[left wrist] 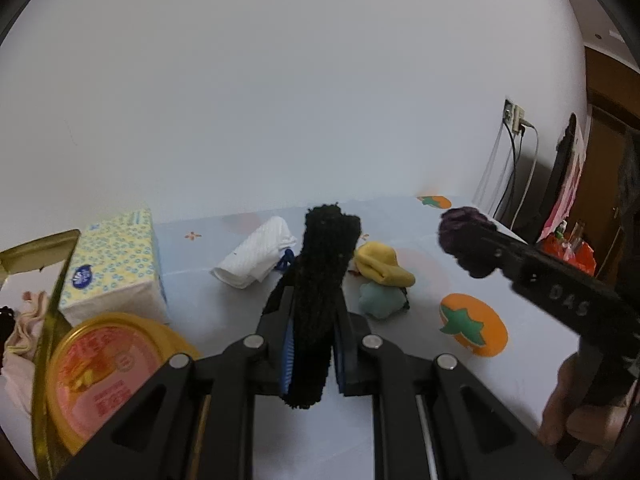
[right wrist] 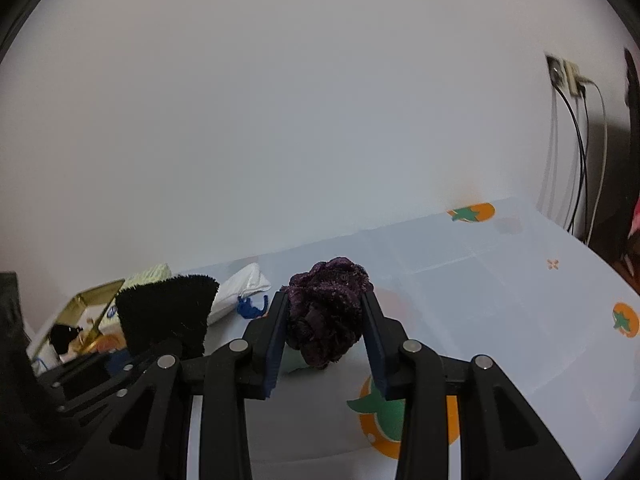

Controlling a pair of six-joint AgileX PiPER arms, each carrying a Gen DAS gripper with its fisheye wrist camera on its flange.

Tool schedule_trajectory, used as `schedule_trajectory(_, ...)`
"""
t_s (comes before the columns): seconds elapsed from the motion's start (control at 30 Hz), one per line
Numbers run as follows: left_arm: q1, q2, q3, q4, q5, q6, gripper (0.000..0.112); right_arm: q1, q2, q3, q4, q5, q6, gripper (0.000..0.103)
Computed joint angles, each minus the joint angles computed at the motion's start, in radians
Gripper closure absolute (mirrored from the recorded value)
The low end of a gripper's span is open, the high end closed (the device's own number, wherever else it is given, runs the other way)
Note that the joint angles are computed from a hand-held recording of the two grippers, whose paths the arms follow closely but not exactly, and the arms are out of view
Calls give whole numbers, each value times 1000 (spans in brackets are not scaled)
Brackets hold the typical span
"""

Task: Organize soft objects
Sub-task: 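Carry the black mitten and purple scrunchie over the gold tray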

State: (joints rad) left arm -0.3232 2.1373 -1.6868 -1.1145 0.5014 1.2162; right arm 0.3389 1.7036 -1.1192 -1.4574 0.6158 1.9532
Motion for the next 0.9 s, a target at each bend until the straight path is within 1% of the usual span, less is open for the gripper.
schedule_trajectory(0.13, 22, -20, 27, -26, 5, 30, 99, 33, 20, -4, -17, 52, 4, 64)
schedule_trajectory(0.3, 35, -47, 79, -85, -12, 93, 99, 71, 33, 3, -43, 127, 39, 64)
schedule_trajectory(0.5, 42, -90, 157, -190, -34, 245, 99, 106, 52, 0, -41, 189, 29, 64)
schedule_trajectory(0.6, 51, -107, 186, -231, -30, 309, 99, 130, 53, 4, -44, 228, 34, 64)
schedule_trajectory(0.63, 54, -110, 194, -241, -29, 325, 99, 130, 56, 2, -44, 228, 34, 64)
schedule_trajectory(0.8, 62, -119, 200, -217, -34, 302, 99, 157, 52, 6, -35, 252, 33, 64)
schedule_trajectory(0.9, 69, -121, 203, -216, -25, 299, 99, 178, 51, 6, -26, 260, 37, 64)
